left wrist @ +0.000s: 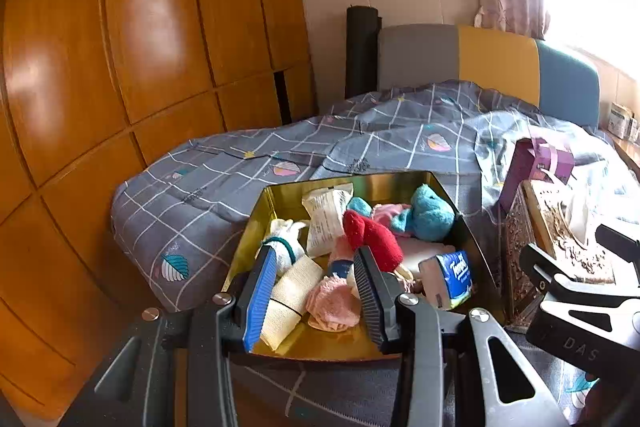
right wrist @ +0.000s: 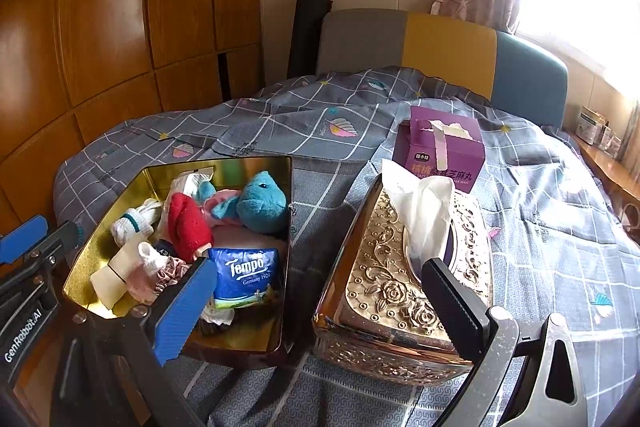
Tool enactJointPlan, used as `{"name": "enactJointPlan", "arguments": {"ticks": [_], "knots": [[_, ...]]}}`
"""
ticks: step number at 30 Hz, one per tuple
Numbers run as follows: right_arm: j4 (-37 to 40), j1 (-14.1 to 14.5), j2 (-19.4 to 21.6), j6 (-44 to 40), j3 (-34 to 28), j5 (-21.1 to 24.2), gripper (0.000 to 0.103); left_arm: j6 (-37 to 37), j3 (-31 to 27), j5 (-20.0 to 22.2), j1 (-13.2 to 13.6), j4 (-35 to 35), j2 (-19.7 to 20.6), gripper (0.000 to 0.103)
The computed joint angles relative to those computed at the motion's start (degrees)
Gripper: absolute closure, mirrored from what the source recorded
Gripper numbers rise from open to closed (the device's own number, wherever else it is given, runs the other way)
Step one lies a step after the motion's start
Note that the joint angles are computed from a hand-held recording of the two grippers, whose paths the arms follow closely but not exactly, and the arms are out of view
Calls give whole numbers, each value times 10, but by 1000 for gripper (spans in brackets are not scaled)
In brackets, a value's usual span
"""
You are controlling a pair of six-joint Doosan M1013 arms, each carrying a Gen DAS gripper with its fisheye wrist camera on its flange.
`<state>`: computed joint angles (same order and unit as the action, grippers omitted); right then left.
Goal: Organize soft objects
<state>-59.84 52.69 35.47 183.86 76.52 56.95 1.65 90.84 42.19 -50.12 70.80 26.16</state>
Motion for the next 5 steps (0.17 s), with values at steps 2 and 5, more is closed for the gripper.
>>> {"name": "enactJointPlan", "arguments": {"ticks": [2, 5], "knots": [[-1, 0, 0, 0, 1, 1, 0, -10, 2, -1, 0, 10, -1, 63], [-5, 0, -2, 4, 3, 2, 0, -15, 5, -8, 2, 11, -4, 63]]}}
